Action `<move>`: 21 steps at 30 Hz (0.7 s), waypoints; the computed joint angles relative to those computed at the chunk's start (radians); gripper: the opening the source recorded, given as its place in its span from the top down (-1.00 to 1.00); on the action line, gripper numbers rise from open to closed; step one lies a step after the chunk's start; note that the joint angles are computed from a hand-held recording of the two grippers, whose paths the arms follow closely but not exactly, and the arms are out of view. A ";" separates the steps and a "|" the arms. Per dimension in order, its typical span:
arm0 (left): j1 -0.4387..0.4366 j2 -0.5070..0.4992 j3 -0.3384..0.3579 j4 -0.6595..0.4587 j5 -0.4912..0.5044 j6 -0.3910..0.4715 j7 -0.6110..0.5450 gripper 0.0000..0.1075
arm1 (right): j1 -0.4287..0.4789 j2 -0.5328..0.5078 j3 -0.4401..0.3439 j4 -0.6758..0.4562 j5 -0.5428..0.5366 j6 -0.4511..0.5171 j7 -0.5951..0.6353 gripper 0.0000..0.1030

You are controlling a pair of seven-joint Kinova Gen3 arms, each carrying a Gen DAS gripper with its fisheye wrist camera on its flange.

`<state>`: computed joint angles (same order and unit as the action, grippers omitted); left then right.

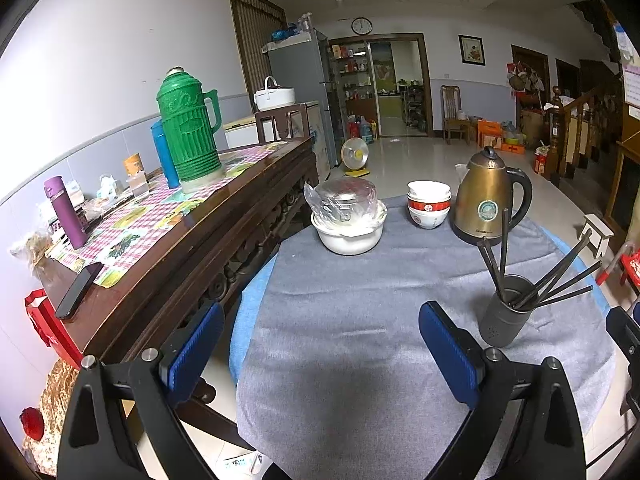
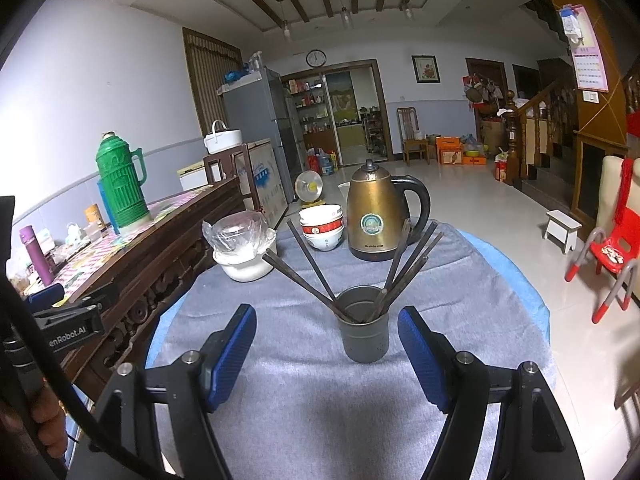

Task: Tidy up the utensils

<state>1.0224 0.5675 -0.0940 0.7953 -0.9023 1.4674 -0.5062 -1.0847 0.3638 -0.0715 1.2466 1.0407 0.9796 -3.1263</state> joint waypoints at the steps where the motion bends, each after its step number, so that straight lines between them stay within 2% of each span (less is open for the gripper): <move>1: -0.001 -0.001 0.000 0.002 0.000 -0.001 0.001 -0.82 | 0.000 0.001 0.000 -0.001 0.000 0.001 0.001 -0.50; 21: -0.009 -0.012 0.010 0.025 -0.007 -0.010 0.015 -0.82 | -0.015 0.019 0.010 -0.012 0.008 0.007 0.000 -0.50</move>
